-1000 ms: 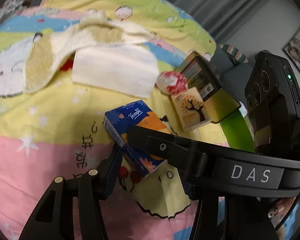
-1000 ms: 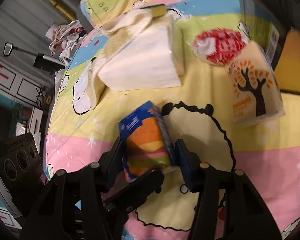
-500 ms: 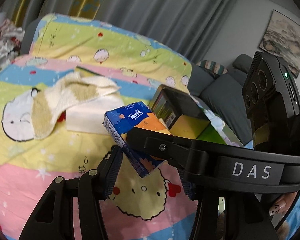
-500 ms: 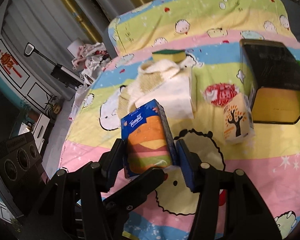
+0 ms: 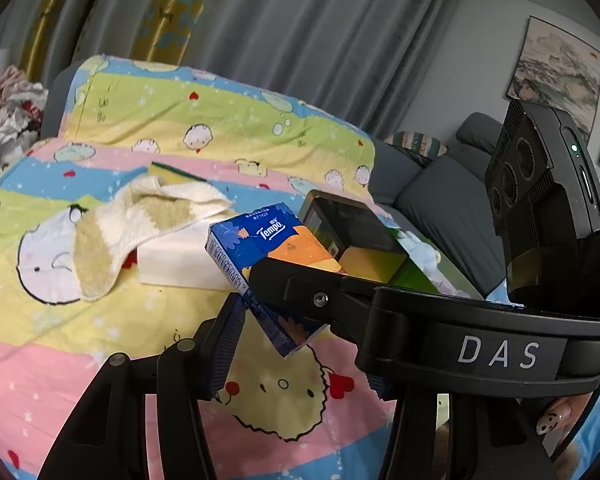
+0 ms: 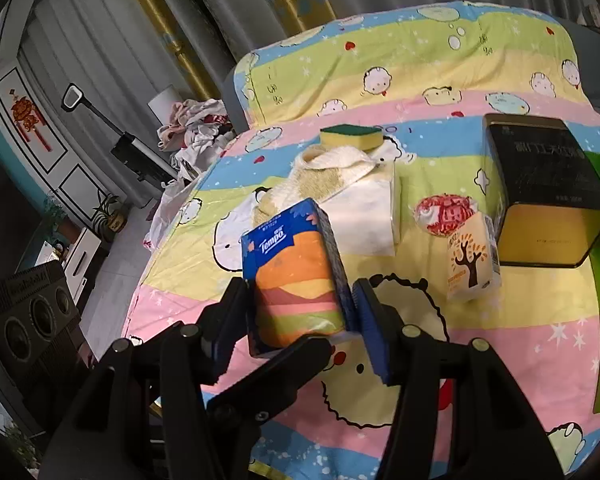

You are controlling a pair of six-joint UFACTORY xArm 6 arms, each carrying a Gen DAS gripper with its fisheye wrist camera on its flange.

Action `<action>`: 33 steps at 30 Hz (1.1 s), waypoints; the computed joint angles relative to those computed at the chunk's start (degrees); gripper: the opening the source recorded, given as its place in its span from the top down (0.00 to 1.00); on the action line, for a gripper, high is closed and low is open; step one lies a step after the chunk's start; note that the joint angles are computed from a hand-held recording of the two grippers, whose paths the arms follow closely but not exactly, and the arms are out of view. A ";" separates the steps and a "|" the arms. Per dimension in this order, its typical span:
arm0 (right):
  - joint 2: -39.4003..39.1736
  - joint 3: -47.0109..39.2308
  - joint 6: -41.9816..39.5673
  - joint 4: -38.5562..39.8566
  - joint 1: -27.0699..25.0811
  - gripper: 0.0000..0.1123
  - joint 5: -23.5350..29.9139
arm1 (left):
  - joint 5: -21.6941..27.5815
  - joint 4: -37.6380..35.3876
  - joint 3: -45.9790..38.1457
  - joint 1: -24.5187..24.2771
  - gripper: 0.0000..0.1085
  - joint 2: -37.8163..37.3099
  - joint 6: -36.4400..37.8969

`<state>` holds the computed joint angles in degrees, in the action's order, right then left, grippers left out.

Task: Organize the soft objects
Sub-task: 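Lift the tissue pack and carry it toward the green-rimmed box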

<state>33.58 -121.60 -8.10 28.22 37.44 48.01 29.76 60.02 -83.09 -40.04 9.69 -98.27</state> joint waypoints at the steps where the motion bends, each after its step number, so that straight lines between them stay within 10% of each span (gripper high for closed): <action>1: -0.38 0.47 -0.26 0.23 0.08 0.50 -0.33 | 0.52 0.37 -0.12 -0.22 0.50 -0.06 0.02; 26: -5.23 6.44 -5.84 6.07 -0.88 0.48 -3.90 | 6.56 5.54 -5.72 -3.41 0.50 1.86 4.64; 33: -10.04 12.20 -10.42 13.45 -5.06 0.60 -7.61 | -4.68 -0.79 -19.20 -1.46 0.52 12.57 15.56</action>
